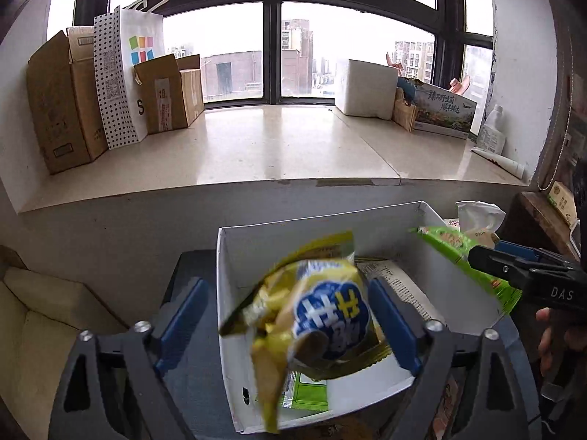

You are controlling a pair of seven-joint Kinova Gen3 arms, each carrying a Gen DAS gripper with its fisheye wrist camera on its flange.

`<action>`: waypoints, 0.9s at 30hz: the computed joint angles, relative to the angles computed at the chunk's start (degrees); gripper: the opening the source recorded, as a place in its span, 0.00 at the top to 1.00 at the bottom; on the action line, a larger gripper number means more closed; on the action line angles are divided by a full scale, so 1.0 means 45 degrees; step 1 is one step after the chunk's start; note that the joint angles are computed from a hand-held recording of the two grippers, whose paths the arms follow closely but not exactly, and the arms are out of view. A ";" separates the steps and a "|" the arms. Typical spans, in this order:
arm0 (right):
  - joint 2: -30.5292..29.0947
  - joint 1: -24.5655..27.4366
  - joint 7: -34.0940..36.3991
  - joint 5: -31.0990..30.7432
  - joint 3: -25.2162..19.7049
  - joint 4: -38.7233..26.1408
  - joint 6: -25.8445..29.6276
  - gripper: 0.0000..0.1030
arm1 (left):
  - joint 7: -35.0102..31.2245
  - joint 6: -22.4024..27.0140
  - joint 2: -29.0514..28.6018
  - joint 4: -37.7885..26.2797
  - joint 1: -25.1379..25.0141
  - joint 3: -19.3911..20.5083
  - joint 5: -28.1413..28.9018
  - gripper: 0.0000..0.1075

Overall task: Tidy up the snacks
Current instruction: 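Carry both bags over the white box and release them inside, then grasp the pink illustrated snack bag with the right gripper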

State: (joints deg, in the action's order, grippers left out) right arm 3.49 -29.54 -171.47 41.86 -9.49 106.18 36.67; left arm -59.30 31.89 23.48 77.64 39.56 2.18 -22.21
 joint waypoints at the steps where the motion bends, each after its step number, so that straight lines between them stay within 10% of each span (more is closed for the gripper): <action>1: -0.0008 -0.0201 -0.0169 0.0114 0.0164 0.0050 0.0046 0.05 | -0.0040 -0.0151 -0.0018 0.0106 -0.0123 0.0070 0.0136 0.04; 15: -0.0962 -0.0909 -0.3062 0.3052 -0.1036 0.0924 0.1014 0.00 | -0.0022 -0.0311 -0.0925 0.1091 0.0020 0.0224 -0.0150 0.04; 23: -0.2667 -0.1347 -0.7041 0.4699 -0.4279 0.2849 0.3408 0.00 | -0.0369 -0.2507 -0.3776 0.5215 0.0042 0.0349 0.0767 0.04; 27: -0.2983 -0.2828 -0.8971 0.4437 -0.5232 0.3756 0.4606 0.00 | -0.1395 -0.3423 -0.4988 0.7239 -0.1714 0.2215 0.2838 0.04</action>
